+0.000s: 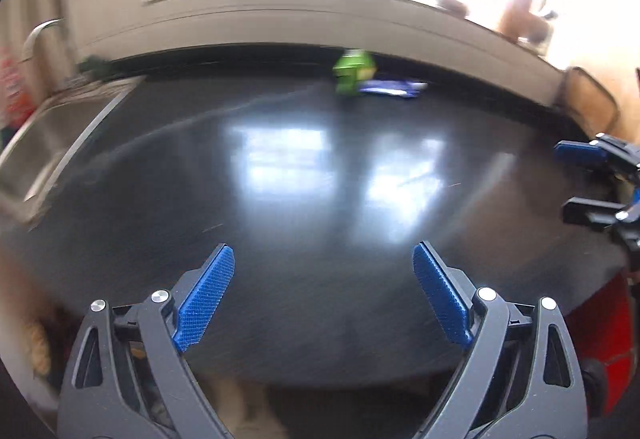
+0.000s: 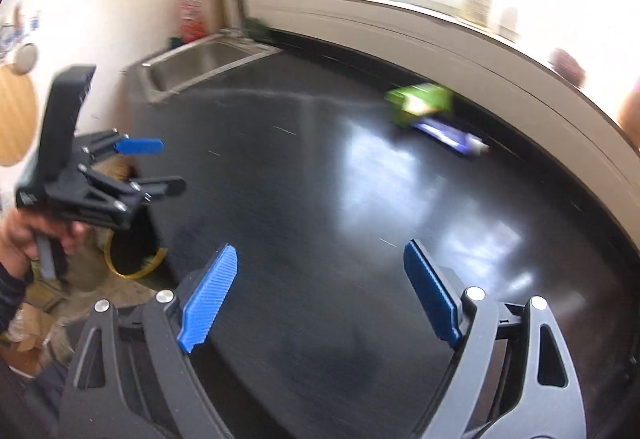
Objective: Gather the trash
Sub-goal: 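Swing both tools back toward the green carton and blue tube, then grasp the green carton with the left tool while the right tool grasps the blue toothpaste tube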
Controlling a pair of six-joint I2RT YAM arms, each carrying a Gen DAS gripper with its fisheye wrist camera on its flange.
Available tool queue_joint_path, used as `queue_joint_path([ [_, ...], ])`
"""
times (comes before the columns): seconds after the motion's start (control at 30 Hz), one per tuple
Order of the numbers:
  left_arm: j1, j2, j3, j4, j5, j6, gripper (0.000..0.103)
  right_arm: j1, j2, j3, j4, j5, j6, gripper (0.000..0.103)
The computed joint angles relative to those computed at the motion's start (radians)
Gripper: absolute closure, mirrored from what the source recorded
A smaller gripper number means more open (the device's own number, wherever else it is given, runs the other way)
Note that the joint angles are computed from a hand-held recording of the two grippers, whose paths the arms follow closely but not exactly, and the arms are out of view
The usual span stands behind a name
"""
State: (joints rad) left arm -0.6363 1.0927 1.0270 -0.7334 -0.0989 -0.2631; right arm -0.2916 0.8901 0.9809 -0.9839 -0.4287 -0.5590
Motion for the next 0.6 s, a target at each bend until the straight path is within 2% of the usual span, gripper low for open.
queue_joint_path([
  [0.1, -0.1, 0.125, 0.078, 0.029, -0.068, -0.007, 0.015, -0.194, 0.054, 0.008, -0.034, -0.093, -0.144, 0.02],
  [0.17, -0.108, 0.204, 0.127, 0.049, -0.058, 0.008, 0.015, -0.256, 0.095, 0.007, -0.029, -0.123, -0.212, 0.02],
  [0.27, -0.086, 0.311, 0.195, 0.076, -0.015, 0.044, 0.015, -0.269, 0.191, 0.034, 0.004, -0.127, -0.248, 0.02],
  [0.43, -0.012, 0.539, 0.357, 0.124, 0.019, 0.137, 0.015, -0.135, 0.37, 0.11, 0.132, -0.052, -0.155, 0.02],
  [0.53, 0.044, 0.693, 0.503, 0.127, 0.089, 0.158, 0.015, -0.076, 0.534, 0.213, 0.196, -0.007, -0.132, 0.02],
  [0.6, 0.069, 0.834, 0.664, 0.088, 0.13, 0.187, 0.015, -0.045, 0.661, 0.312, 0.212, 0.017, -0.119, 0.02],
])
